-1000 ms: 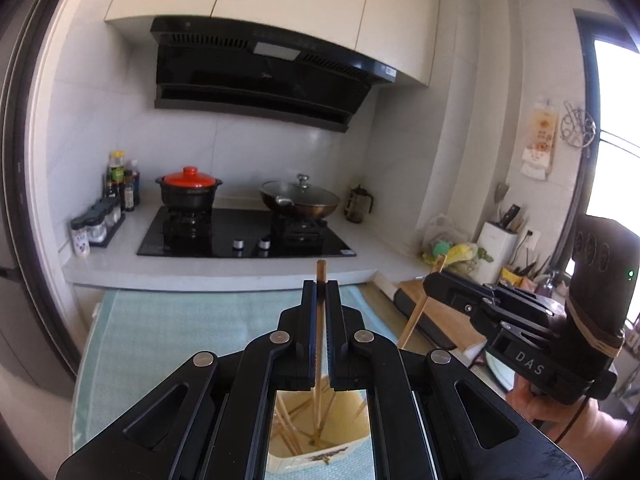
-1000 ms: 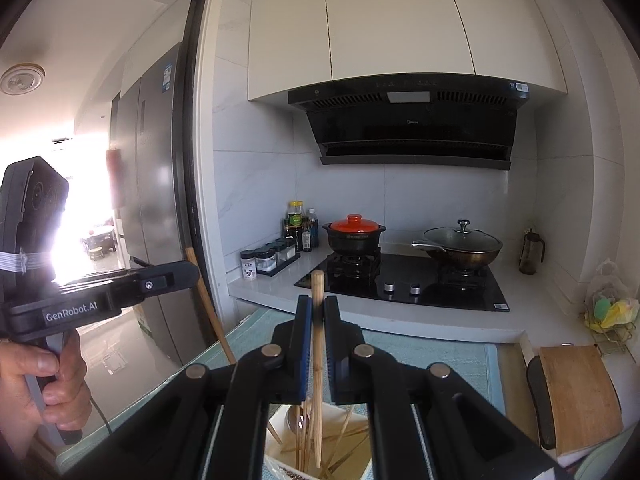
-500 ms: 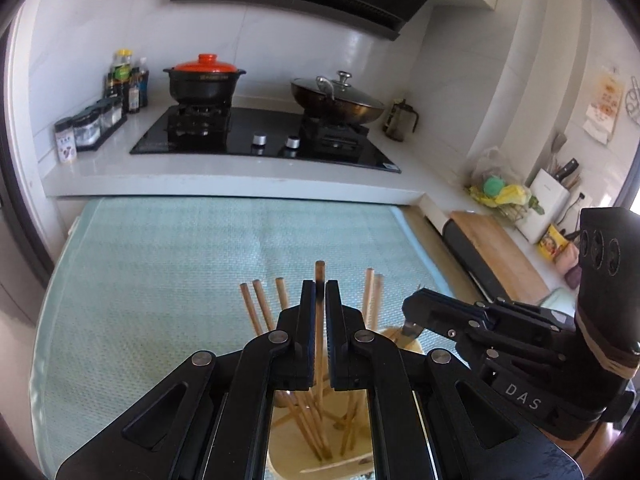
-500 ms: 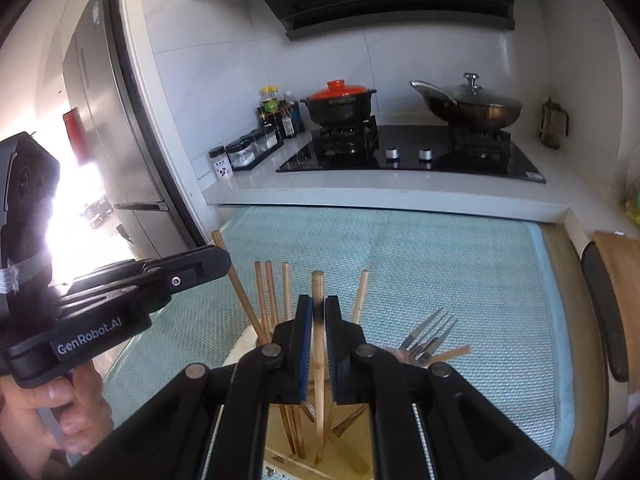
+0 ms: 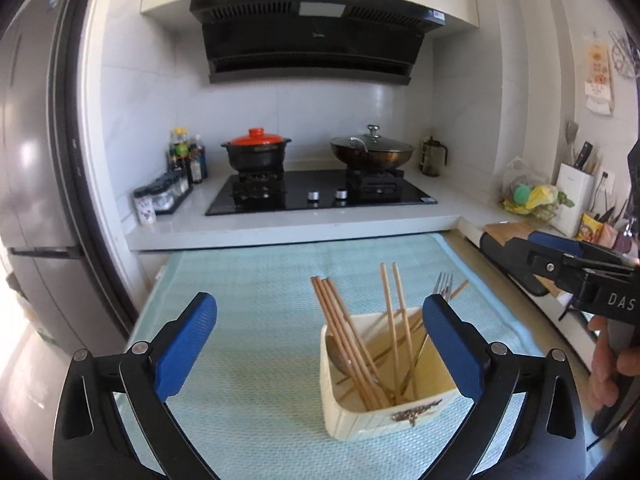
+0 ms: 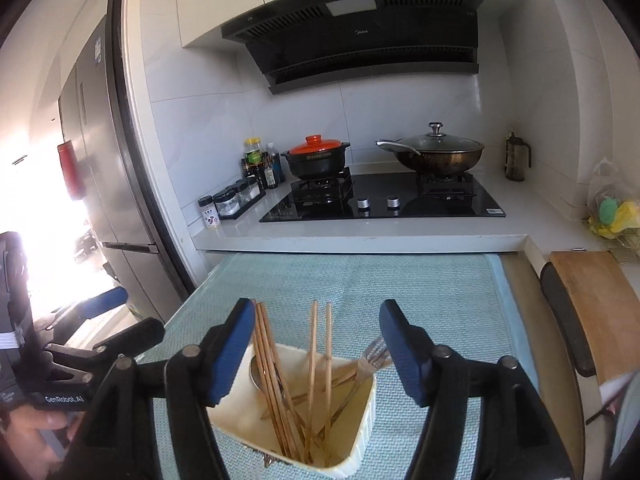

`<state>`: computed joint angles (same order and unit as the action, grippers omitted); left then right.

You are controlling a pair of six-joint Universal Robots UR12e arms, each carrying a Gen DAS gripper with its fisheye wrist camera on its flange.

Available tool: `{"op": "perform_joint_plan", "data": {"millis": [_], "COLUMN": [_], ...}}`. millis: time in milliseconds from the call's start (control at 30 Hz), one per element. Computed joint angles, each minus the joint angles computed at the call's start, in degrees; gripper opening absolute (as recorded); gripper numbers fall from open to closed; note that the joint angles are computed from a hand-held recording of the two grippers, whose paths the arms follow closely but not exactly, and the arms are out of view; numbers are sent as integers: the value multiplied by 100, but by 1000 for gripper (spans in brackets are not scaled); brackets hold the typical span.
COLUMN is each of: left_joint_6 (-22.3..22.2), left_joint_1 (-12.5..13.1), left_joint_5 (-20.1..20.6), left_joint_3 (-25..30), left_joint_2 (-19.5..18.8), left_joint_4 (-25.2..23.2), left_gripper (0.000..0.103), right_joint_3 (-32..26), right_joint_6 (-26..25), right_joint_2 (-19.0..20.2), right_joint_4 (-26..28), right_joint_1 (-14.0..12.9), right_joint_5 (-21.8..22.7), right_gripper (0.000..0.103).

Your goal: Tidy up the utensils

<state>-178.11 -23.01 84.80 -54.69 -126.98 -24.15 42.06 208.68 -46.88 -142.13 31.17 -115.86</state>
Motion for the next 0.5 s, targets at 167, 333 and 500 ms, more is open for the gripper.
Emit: {"op": "perform_joint_plan", "data": {"millis": [167, 333, 500], "left_joint_6": [-367, -472, -441], "left_joint_1": [-39, -159, -203], "left_joint_5": [106, 731, 937], "left_joint_3": [-910, -1374, -1764], "left_joint_2": [535, 889, 1176], "left_joint_4": [526, 457, 519], "left_gripper": [103, 103, 103], "right_joint_3": [530, 996, 1206], "right_joint_6": [22, 100, 254], "right_joint_2": [-342, -631, -784], "right_joint_4": [14, -77, 29], "right_joint_1": [275, 507, 713], "right_joint_5": [-459, -667, -953], "right_gripper": [83, 87, 90]}}
